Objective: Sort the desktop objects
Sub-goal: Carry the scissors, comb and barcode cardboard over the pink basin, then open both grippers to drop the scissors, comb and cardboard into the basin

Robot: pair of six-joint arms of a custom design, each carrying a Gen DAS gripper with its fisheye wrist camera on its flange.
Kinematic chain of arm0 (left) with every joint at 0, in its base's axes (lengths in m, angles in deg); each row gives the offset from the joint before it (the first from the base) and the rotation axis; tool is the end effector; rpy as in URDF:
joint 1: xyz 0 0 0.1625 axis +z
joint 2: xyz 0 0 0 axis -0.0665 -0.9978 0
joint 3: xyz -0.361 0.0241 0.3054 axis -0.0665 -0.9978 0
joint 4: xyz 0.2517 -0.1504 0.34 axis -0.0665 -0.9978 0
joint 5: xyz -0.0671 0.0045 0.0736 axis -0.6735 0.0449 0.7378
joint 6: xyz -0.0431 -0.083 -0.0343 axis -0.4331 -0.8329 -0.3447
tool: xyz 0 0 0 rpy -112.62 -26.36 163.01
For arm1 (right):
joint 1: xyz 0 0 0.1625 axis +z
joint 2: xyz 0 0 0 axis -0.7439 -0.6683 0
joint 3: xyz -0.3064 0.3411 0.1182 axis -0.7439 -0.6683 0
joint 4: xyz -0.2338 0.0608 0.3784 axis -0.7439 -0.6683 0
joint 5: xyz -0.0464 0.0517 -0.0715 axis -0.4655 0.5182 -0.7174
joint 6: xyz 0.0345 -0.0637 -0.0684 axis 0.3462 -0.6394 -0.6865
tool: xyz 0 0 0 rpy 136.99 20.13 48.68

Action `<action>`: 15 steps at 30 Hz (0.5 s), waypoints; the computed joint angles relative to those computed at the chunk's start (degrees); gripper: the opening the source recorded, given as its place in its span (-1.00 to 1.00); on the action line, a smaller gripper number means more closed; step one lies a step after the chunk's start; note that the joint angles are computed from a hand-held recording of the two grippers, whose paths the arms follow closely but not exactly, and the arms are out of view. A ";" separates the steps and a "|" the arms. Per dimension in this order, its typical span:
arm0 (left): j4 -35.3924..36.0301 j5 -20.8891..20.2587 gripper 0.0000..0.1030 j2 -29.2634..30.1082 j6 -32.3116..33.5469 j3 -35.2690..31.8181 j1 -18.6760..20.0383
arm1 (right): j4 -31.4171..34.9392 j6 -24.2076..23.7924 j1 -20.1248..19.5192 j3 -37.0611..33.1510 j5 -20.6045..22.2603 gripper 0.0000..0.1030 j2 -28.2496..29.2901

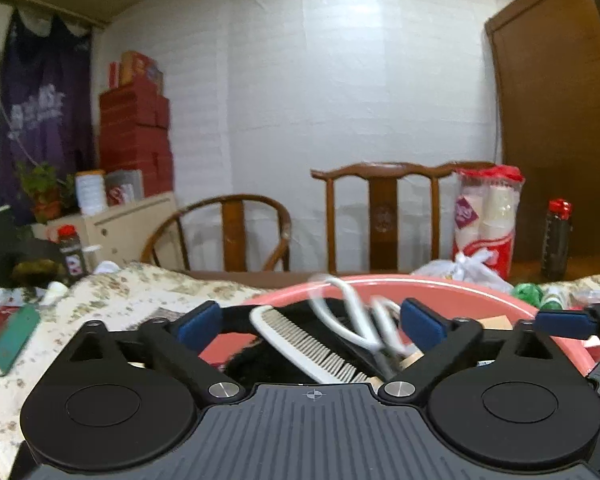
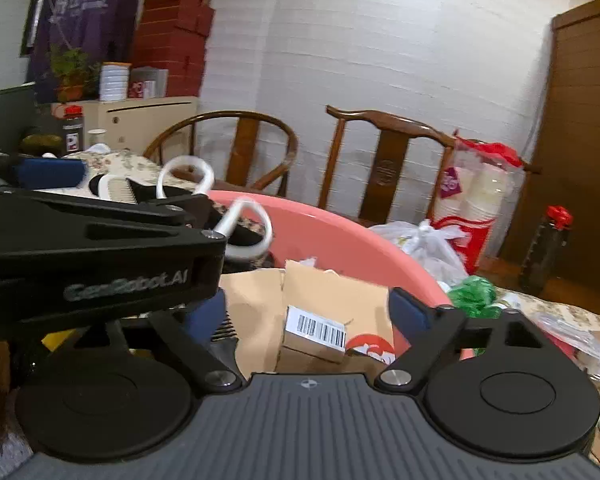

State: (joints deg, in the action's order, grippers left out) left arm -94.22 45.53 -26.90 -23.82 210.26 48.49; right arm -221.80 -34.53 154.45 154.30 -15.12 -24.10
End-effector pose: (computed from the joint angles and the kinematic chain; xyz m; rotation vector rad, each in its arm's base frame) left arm -0.2061 -0.5266 0.1968 0.1029 1.5474 -1.4729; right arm 0.3079 -0.6077 0.0617 1.4588 -2.1812 1.0109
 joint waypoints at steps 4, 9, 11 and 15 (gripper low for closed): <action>-1.44 -0.71 1.00 0.22 0.46 0.80 -0.96 | -0.16 2.38 -0.10 1.28 0.13 0.91 -1.04; -4.35 -2.20 1.00 0.44 -0.33 3.17 -2.45 | -1.98 2.06 -0.32 4.45 0.71 0.96 -2.39; -8.87 -2.33 1.00 0.88 1.32 4.80 -3.21 | -3.68 0.92 -0.53 6.00 1.53 0.97 -2.67; -23.86 -2.59 1.00 2.73 10.79 7.89 -5.06 | -6.54 -1.20 -0.72 8.63 2.61 0.97 -3.49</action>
State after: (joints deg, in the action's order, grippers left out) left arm -118.07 42.93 -24.17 -13.03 218.15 43.43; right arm -228.34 -35.73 153.73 162.93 -12.51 -27.59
